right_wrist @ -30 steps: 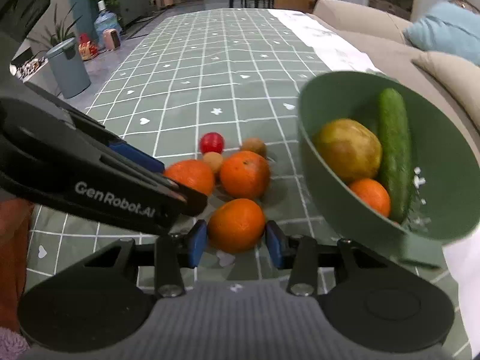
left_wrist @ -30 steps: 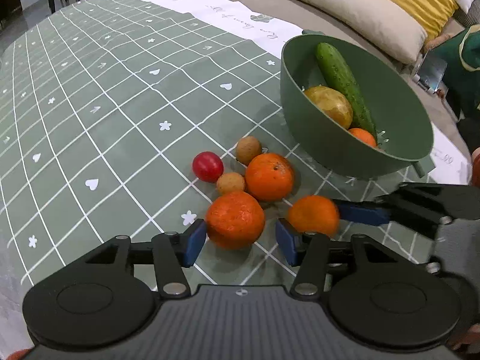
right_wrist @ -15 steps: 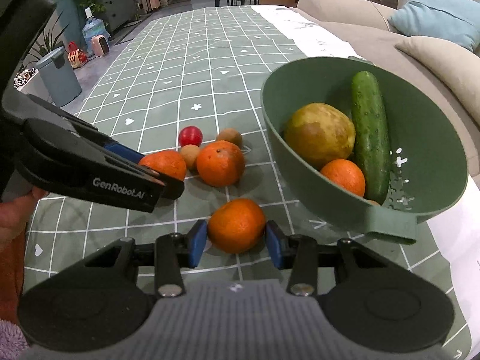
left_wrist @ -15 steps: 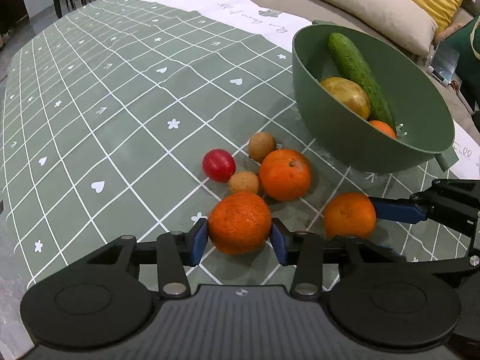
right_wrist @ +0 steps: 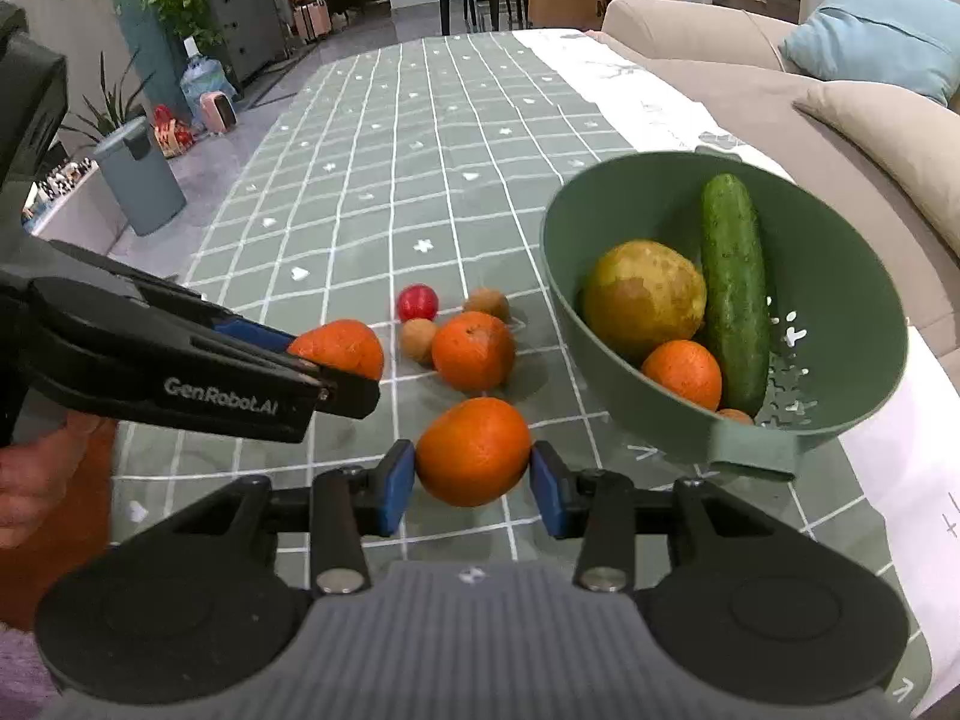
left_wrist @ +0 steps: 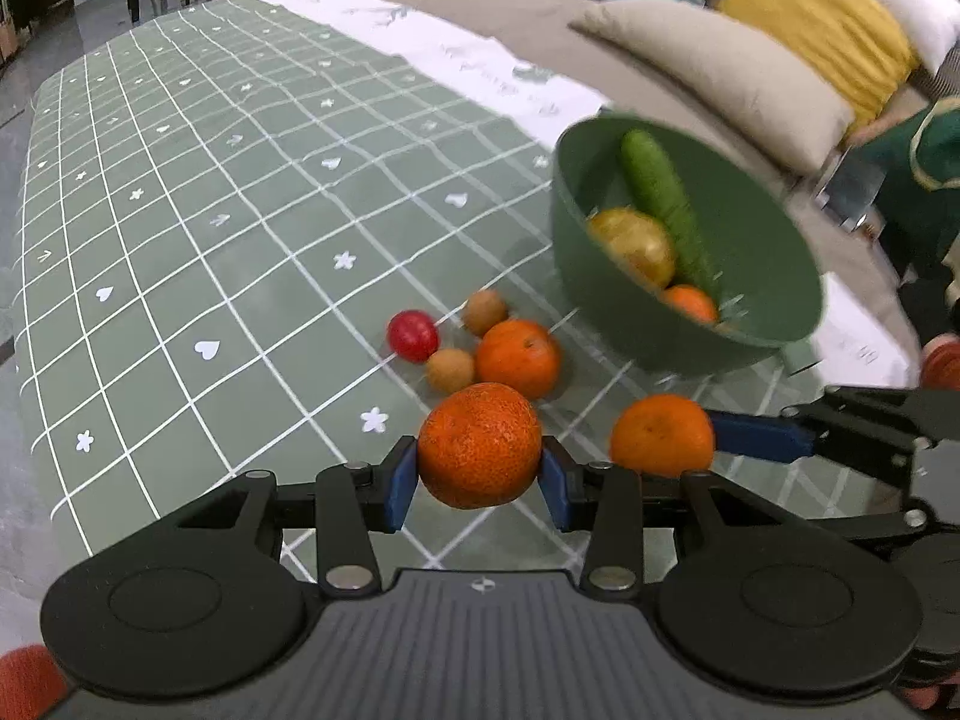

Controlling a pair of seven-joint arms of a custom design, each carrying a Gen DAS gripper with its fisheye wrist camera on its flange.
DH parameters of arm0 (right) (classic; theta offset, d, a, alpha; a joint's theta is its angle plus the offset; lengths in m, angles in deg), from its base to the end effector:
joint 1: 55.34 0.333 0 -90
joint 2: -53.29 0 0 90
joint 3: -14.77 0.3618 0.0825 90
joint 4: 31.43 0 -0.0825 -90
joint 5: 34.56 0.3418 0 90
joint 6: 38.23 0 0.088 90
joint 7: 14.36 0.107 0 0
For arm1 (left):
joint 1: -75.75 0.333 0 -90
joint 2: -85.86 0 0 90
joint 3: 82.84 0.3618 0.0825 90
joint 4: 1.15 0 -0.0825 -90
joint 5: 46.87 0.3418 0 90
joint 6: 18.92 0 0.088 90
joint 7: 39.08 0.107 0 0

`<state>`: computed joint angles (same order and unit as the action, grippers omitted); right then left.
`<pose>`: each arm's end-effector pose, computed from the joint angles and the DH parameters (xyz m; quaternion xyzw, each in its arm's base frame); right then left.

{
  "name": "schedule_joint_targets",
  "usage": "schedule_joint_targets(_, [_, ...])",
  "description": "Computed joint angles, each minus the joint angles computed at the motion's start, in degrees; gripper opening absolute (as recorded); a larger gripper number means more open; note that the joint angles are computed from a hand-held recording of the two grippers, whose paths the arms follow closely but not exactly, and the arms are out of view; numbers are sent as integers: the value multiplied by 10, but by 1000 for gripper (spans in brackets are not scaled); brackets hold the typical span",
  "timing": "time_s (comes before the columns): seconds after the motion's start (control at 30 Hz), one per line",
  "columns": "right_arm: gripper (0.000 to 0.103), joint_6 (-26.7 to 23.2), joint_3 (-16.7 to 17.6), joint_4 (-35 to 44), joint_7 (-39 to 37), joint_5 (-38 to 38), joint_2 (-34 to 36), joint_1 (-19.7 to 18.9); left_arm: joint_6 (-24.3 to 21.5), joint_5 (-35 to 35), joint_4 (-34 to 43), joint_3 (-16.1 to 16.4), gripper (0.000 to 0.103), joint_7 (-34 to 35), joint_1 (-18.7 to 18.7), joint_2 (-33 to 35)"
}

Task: Organize fruits
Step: 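Carry the orange with the left tool while the right tool carries its orange over the colander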

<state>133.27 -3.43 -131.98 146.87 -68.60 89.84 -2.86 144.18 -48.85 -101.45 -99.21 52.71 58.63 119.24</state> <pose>0.5270 0.4607 0.3427 -0.6769 0.6511 -0.1676 0.2997 0.6056 -0.3525 0.3757 -0.4916 0.8265 -0.2677 0.0597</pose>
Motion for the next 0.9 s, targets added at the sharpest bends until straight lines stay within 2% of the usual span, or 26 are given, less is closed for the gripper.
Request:
schedule_joint_targets(0.13, [39,29,-36,-28,26,-20,-24,27,17,-25,-13,-34,48,22,23,-18])
schedule_joint_targets(0.23, [39,51,-77,-52,49,-41,-43,58,18,-42,-6,-54,48,41,33,-22])
schedule_joint_targets(0.33, [39,66,-124,-78,70,-66,-64,89,0,-66,24,-77,48,66,42,-13])
schedule_joint_targets(0.4, [39,67,-144,-94,80,-82,-78,100,-15,-76,48,-82,48,80,39,-3])
schedule_joint_targets(0.5, [39,62,-152,-115,92,-109,-102,96,-46,-77,97,-76,48,96,19,19])
schedule_joint_targets(0.6, [39,46,-126,-125,78,-128,-121,61,-73,-73,145,-65,48,104,-5,44])
schedule_joint_targets(0.7, [39,30,-80,-130,43,-131,-134,9,-117,-76,199,-60,48,107,-20,72])
schedule_joint_targets(0.9, [39,-20,74,-120,-117,-72,-136,-144,-206,-56,307,-25,48,84,-67,129])
